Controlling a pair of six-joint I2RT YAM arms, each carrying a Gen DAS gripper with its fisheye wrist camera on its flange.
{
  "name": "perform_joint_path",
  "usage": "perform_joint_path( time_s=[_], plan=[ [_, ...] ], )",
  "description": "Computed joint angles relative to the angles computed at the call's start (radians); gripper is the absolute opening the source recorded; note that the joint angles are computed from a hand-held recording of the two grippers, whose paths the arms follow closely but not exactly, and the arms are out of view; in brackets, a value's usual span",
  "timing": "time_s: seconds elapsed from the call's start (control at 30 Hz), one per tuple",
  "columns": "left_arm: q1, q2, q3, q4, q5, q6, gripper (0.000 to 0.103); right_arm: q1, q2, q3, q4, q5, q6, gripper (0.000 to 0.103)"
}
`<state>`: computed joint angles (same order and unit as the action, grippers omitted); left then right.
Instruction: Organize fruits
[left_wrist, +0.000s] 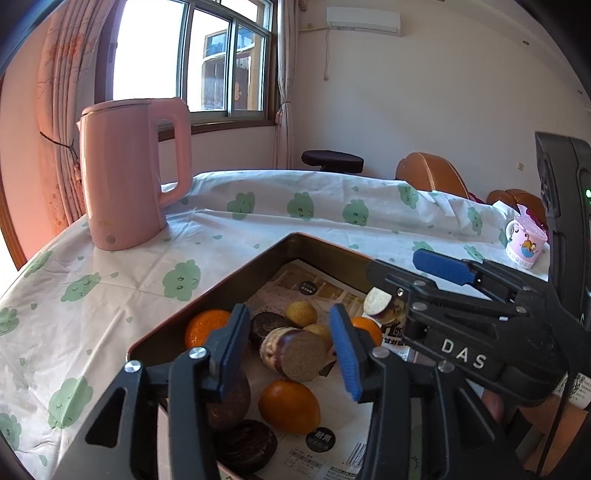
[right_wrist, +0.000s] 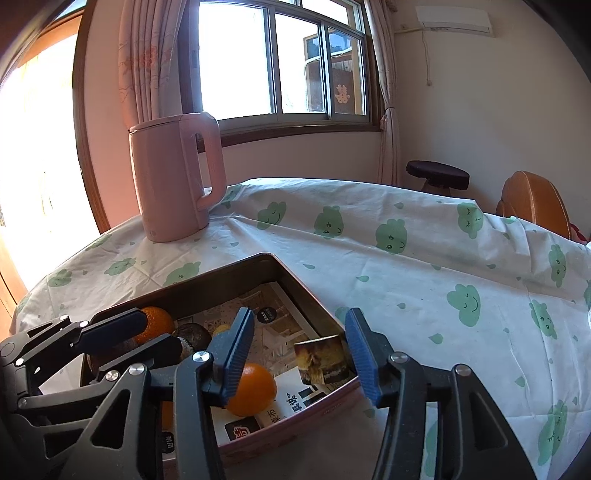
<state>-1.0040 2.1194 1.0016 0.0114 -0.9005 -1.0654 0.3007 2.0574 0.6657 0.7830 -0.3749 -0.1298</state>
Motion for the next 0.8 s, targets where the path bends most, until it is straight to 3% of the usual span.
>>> perform_joint_path(
  time_s=[0.03,0.13,0.23,0.4,0.8],
  plan=[
    [-0.002,-0.001,0.001,-0.012,-0.009,-0.017,0.067,-0.006,-0.001,-0.005,0.008,-0.002,0.006,0.056],
    [-0.010,-0.015,-0.029,0.027,-0.024,-0.014,0.079,-0.027,-0.003,-0.020,0.030,-0.014,0.030,0.059],
    [-0.027,-0.010,-0.016,0.010,-0.063,-0.011,0.082,-0.048,-0.011,-0.053,0.079,-0.026,0.049,0.065],
    [-0.049,-0.001,0.011,-0.057,-0.122,-0.049,0.091,-0.069,-0.027,-0.114,0.167,-0.021,0.061,0.065],
    [-0.061,-0.010,0.000,-0.082,-0.160,-0.102,0.093,-0.073,-0.029,-0.201,0.337,0.014,0.067,0.072]
  ],
)
